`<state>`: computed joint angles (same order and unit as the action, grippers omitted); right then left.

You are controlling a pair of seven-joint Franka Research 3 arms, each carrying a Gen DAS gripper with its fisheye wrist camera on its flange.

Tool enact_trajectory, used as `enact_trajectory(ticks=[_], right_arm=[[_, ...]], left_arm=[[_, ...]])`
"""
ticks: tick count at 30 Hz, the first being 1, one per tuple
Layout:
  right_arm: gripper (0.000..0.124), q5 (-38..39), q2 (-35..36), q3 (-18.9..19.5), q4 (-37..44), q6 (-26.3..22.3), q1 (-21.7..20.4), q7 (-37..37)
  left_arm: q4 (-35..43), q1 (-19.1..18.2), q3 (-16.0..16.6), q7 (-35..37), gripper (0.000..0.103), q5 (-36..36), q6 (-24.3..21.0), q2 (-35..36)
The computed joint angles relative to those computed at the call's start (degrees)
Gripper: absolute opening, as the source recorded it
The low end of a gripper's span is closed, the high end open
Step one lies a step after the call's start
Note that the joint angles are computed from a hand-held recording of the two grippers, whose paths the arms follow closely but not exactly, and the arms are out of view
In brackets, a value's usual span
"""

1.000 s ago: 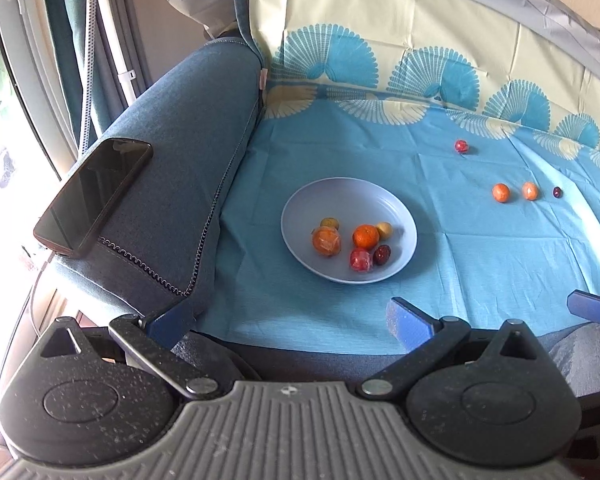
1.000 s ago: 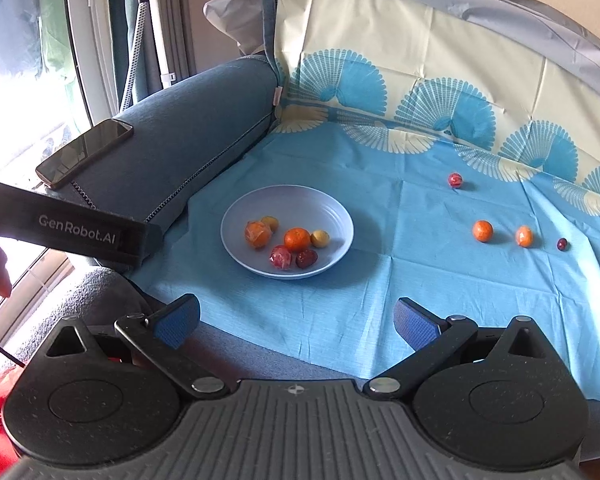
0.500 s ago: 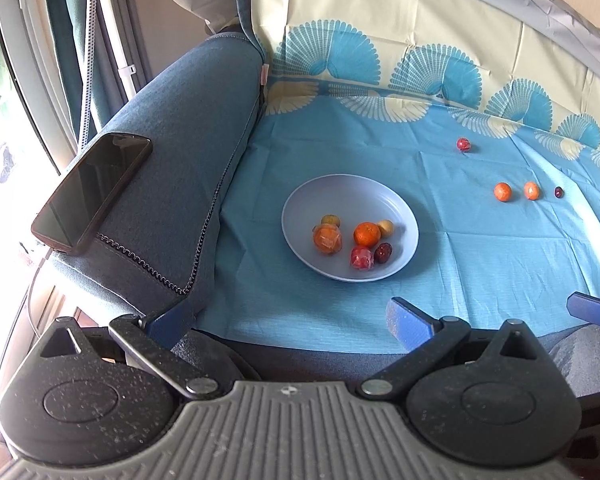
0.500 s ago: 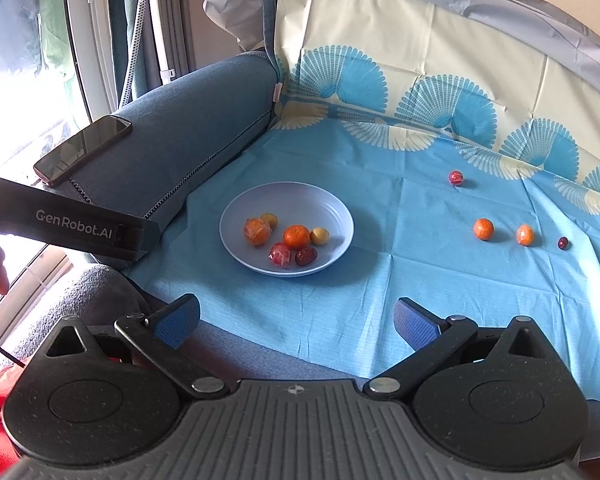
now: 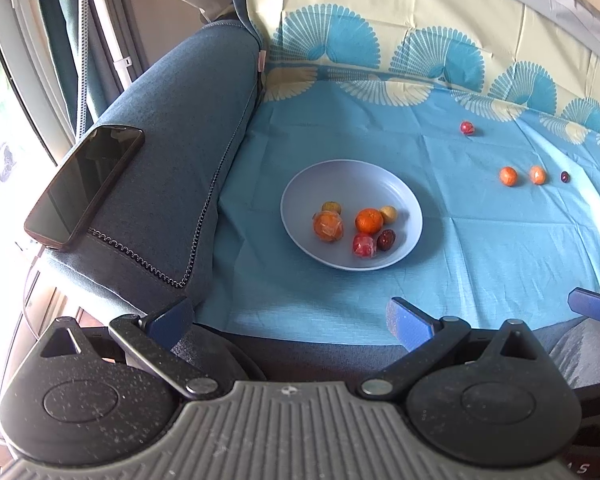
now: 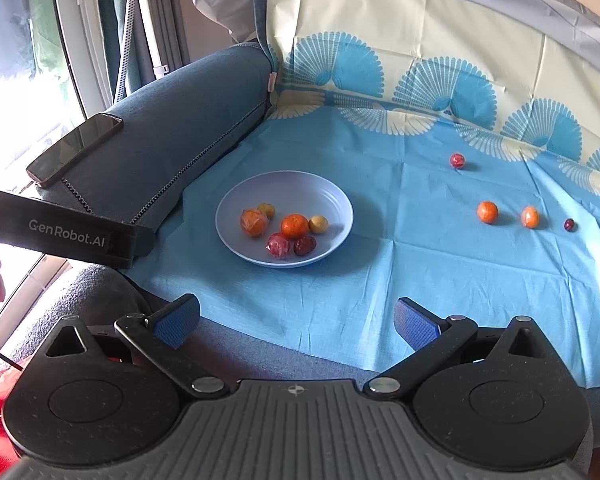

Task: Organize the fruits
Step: 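Withdraw both open tools from the plate, then grasp an orange kumquat with the left tool while the right tool grasps a dark jujube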

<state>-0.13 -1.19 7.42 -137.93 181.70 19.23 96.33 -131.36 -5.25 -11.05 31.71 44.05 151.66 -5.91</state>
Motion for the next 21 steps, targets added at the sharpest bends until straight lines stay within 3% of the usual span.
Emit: enact_trajectory(ticks=[7, 11, 14, 19, 21], right_arm=[[0.102, 13.1, 1.7, -1.0, 1.0, 0.0, 1.1, -8.8], [0.102, 11.4, 3.0, -3.2, 1.3, 0.6, 0.5, -4.8], [0.102, 2.0, 4.2, -8.9, 1.6, 1.0, 1.8, 5.7], [0.102, -24.0, 8.0, -31.0, 5.2, 1.4, 13.2, 32.9], [0.102, -26.2, 10.8, -34.8, 7.9, 1.7, 13.7, 36.7]], left_arm=[[3.9, -0.9, 0.1, 3.0, 0.103, -1.7, -2.4, 3.7], [8.3, -2.0, 0.4, 5.1, 0.103, -3.2, -3.3, 7.7], [13.7, -3.4, 0.7, 6.7, 0.103, -3.5, -4.2, 12.3], [27.2, -6.9, 1.2, 11.8, 0.103, -4.7, -4.8, 23.6], [34.9, -8.4, 1.3, 15.7, 0.103, -6.7, -5.2, 29.8]])
